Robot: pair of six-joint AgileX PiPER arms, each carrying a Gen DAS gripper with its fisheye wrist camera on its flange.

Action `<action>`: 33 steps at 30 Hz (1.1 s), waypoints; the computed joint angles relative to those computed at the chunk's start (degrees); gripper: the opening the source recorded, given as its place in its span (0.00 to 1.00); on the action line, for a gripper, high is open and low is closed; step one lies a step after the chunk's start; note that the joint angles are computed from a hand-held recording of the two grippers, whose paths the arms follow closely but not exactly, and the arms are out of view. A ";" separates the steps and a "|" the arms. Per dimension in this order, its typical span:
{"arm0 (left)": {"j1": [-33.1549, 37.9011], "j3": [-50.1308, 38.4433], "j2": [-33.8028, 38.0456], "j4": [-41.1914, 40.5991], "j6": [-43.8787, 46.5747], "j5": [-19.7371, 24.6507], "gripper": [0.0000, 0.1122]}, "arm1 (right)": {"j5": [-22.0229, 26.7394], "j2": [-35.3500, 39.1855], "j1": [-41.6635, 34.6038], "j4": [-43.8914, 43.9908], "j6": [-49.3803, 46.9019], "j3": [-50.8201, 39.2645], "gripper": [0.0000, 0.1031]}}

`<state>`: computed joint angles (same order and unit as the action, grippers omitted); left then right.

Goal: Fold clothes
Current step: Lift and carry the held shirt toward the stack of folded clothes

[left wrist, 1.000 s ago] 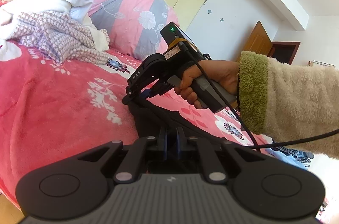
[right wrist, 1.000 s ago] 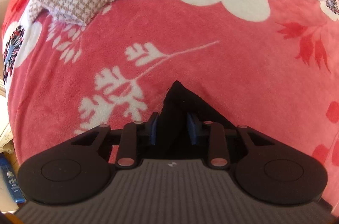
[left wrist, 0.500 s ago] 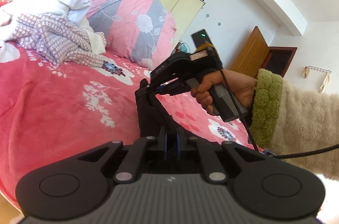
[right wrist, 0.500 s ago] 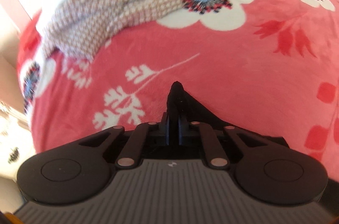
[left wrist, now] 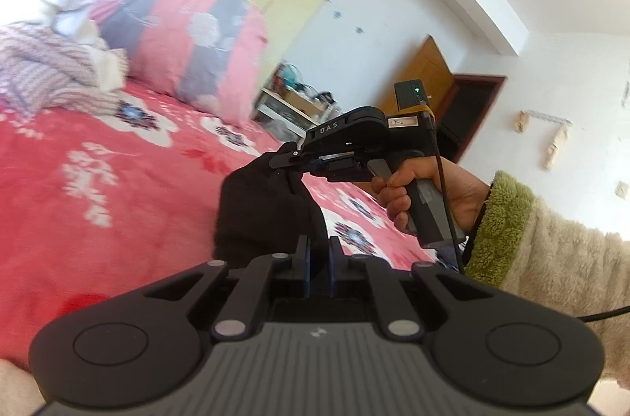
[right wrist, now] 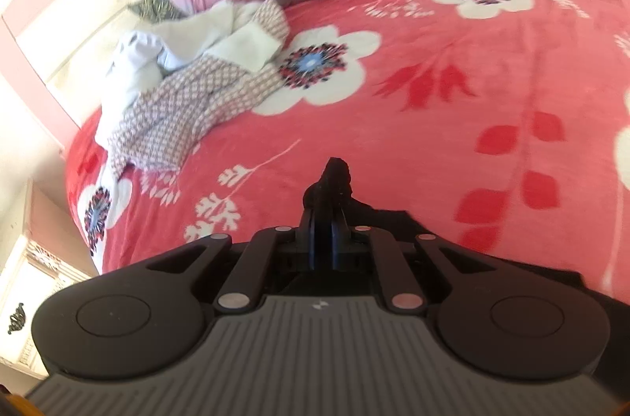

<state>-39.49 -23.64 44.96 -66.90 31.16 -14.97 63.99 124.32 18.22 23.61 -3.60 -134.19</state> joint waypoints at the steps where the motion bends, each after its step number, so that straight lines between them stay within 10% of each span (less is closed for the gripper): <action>1: -2.26 -0.77 1.19 -0.85 0.74 -1.25 0.08 | -2.20 -2.70 -1.21 1.42 -1.60 4.90 0.05; 14: -14.17 -15.65 25.26 9.39 -10.14 -1.31 0.08 | -9.54 -16.73 -18.63 18.31 -23.98 35.71 0.05; 33: -12.41 -29.20 41.48 36.83 -34.97 10.20 0.08 | -3.97 -12.07 -34.13 28.69 -40.31 41.59 0.04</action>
<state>-51.90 -52.83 86.44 -30.08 -3.81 -4.77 60.02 112.25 -15.91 52.30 -43.91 -92.60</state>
